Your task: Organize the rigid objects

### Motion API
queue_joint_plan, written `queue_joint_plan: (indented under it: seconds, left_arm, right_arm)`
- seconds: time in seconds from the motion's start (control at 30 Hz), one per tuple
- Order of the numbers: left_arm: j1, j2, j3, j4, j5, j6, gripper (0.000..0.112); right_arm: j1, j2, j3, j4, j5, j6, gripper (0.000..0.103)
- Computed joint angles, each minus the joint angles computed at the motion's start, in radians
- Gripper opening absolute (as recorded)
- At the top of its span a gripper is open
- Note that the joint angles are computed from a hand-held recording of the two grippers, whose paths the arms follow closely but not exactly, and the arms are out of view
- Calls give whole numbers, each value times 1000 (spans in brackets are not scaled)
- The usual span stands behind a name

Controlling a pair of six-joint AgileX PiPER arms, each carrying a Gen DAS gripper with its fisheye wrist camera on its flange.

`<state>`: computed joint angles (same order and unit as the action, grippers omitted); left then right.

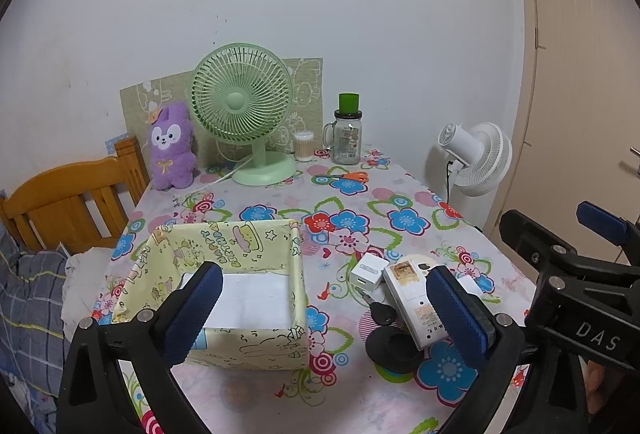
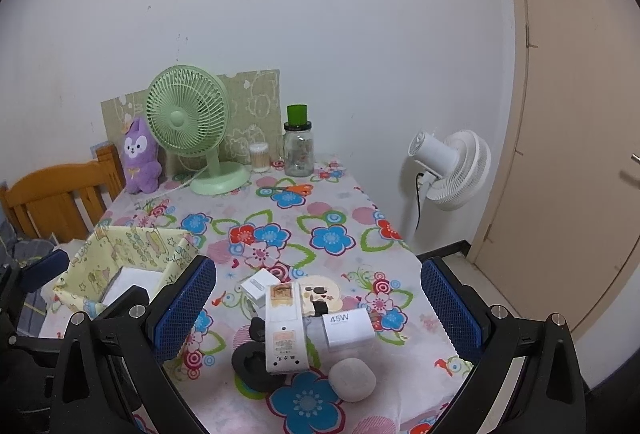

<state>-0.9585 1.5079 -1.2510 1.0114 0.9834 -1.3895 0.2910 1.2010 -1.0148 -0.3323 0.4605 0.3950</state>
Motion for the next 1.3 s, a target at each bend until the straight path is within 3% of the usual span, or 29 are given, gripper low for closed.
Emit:
queue_joint_plan:
  seconds: [0.53, 1.0, 1.13, 1.3]
  left_arm:
    - [-6, 11, -2, -10, -15, -9, 103]
    - [31, 27, -16, -53, -73, 26, 103]
    - [36, 43, -25, -56, -84, 32, 101]
    - [44, 71, -46, -62, -95, 45, 101]
  right_arm:
    - [5, -10, 14, -2, -11, 8, 103]
    - [-32, 4, 30, 110, -72, -120, 103]
    - [-13, 5, 45, -27, -101, -1, 103]
    - [-30, 24, 38, 13, -121, -63, 103]
